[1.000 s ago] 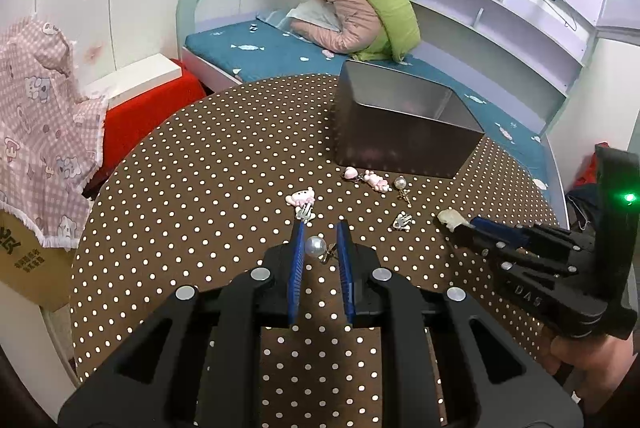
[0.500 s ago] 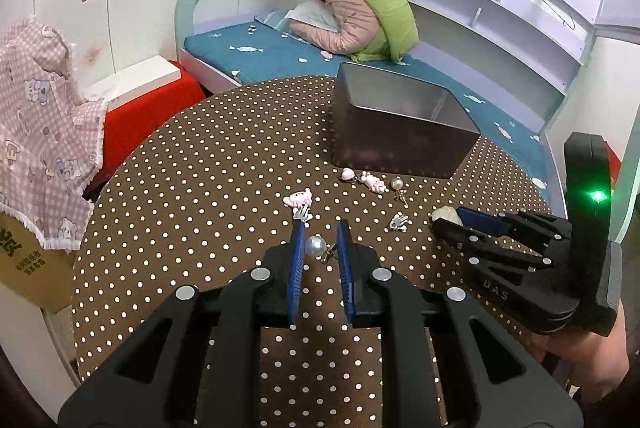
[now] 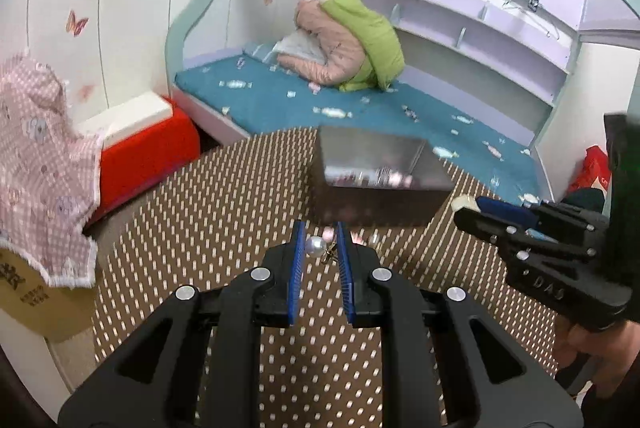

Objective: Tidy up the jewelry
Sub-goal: 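Carry the jade pendant and pearl earring over the metal box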

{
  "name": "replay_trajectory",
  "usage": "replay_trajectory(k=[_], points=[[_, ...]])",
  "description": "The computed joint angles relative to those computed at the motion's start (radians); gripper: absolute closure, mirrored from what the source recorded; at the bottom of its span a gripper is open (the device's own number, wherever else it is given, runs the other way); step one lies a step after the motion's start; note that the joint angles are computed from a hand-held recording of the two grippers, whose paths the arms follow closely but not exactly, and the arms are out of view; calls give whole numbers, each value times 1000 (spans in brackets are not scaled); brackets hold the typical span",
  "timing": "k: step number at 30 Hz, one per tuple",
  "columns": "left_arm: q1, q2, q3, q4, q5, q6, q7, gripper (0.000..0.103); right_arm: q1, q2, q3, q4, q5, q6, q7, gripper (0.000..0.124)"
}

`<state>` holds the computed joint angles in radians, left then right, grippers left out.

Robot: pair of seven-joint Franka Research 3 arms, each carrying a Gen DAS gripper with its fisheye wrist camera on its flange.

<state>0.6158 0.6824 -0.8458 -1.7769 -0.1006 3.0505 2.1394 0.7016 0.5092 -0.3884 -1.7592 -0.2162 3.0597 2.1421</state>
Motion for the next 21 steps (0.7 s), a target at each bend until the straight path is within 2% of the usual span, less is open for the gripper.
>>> replay_trajectory(k=[3, 6, 11, 14, 17, 21], points=[[-5, 14, -25, 48, 6, 1, 12, 87, 3, 6, -26, 45, -16, -4, -3, 97], [-39, 33, -24, 125, 12, -15, 21, 87, -48, 16, 8, 99, -2, -7, -31, 97], [-147, 94, 13, 327, -18, -131, 47, 87, -178, 50, 130, 206, 70, -40, -130, 97], [-243, 139, 75, 472, -28, -222, 40, 87, -263, 88, 220, 284, 138, -75, -201, 97], [-342, 191, 152, 620, -31, -311, 16, 87, -309, 130, 270, 353, 194, -118, -249, 97], [-463, 270, 256, 813, -29, -415, -19, 87, -334, 174, 299, 412, 244, -160, -283, 97]])
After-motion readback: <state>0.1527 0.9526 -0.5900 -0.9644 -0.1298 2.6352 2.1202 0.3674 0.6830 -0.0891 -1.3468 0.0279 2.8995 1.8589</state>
